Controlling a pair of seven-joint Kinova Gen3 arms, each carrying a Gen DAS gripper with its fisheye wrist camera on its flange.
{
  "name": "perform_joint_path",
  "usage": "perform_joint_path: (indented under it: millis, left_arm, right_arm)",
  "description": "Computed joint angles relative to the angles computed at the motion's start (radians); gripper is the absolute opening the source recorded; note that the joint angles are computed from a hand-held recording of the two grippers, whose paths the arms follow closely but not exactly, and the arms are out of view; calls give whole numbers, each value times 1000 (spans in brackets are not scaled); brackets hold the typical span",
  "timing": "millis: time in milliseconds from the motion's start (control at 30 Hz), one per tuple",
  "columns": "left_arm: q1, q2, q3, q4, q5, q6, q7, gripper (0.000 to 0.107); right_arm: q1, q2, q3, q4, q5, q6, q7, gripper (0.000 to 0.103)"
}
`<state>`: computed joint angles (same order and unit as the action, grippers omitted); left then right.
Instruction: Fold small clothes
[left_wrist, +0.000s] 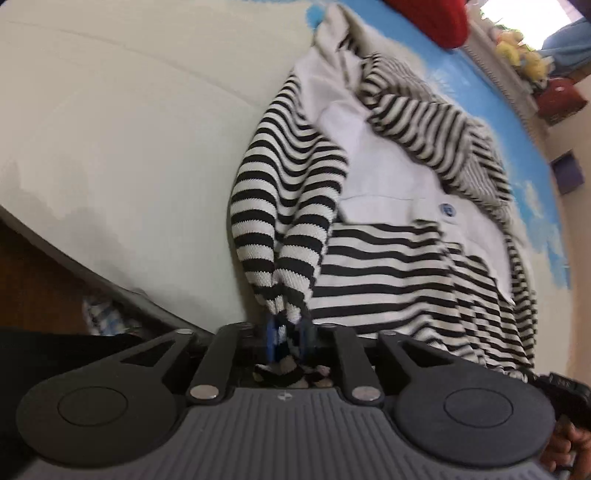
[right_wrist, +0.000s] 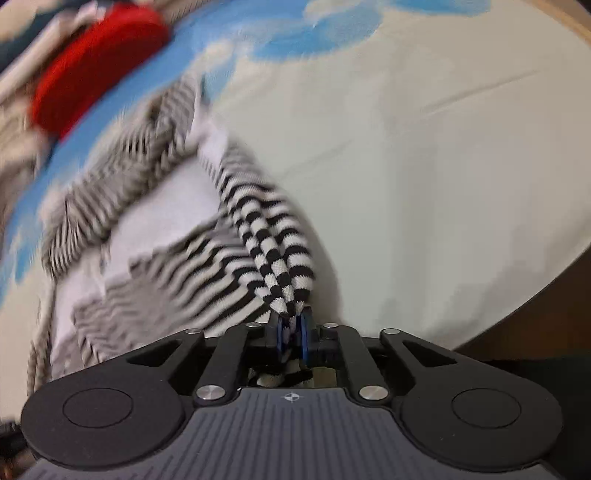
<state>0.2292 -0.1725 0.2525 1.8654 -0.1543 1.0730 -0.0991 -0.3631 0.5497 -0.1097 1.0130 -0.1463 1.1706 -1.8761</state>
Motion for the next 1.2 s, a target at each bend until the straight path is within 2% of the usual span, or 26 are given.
perform_joint_path:
  millis: [67, 133, 233, 400, 433, 467, 500, 533, 600, 800, 967, 1100, 1200]
  left_arm:
    - [-9, 0, -17, 11, 13, -14, -5, 32]
    - [-13, 0, -27, 17, 30, -20, -27, 38]
    - [-8, 35, -17, -12, 15, 19, -48, 41]
    - [11, 36, -16, 2, 11, 20, -46, 40]
    - [13, 36, -14, 2, 6, 20, -43, 36]
    - [15, 33, -12, 6, -1, 11, -39, 22]
    - [17, 29, -11, 11, -7, -3, -39, 14]
    - [20, 26, -7, 11, -17, -13, -40, 10]
    - [29, 37, 17, -10, -60, 8, -29, 9]
    - [70, 22, 67, -56, -188, 56, 22, 8]
    - [77, -50, 124, -114, -280, 95, 34, 8]
    - [56, -112, 178, -189, -297, 146, 10, 8]
    - [38, -141, 235, -283, -293, 225, -41, 8]
  right_arm:
    - [2, 24, -11, -21, -8, 39, 26, 28]
    - [-16, 27, 0, -22, 15, 40, 26, 44]
    - [-19, 41, 10, -38, 14, 56, -8, 47]
    - [-44, 51, 10, -47, 43, 63, -3, 47]
    - [-48, 51, 8, -47, 48, 63, 7, 43]
    - [-51, 51, 5, -46, 52, 61, 17, 37]
    - [-42, 49, -2, -41, 41, 56, 31, 21]
    - [-32, 46, -10, -34, 24, 48, 41, 14]
    - [-31, 33, -11, -16, 18, 20, 50, 10]
    - [11, -38, -23, 74, -42, -126, 49, 8]
    - [110, -102, -74, 82, -172, -174, 153, 8]
    - [193, -182, -95, 96, -304, -152, 228, 7]
    - [243, -258, -87, 120, -393, -111, 264, 7]
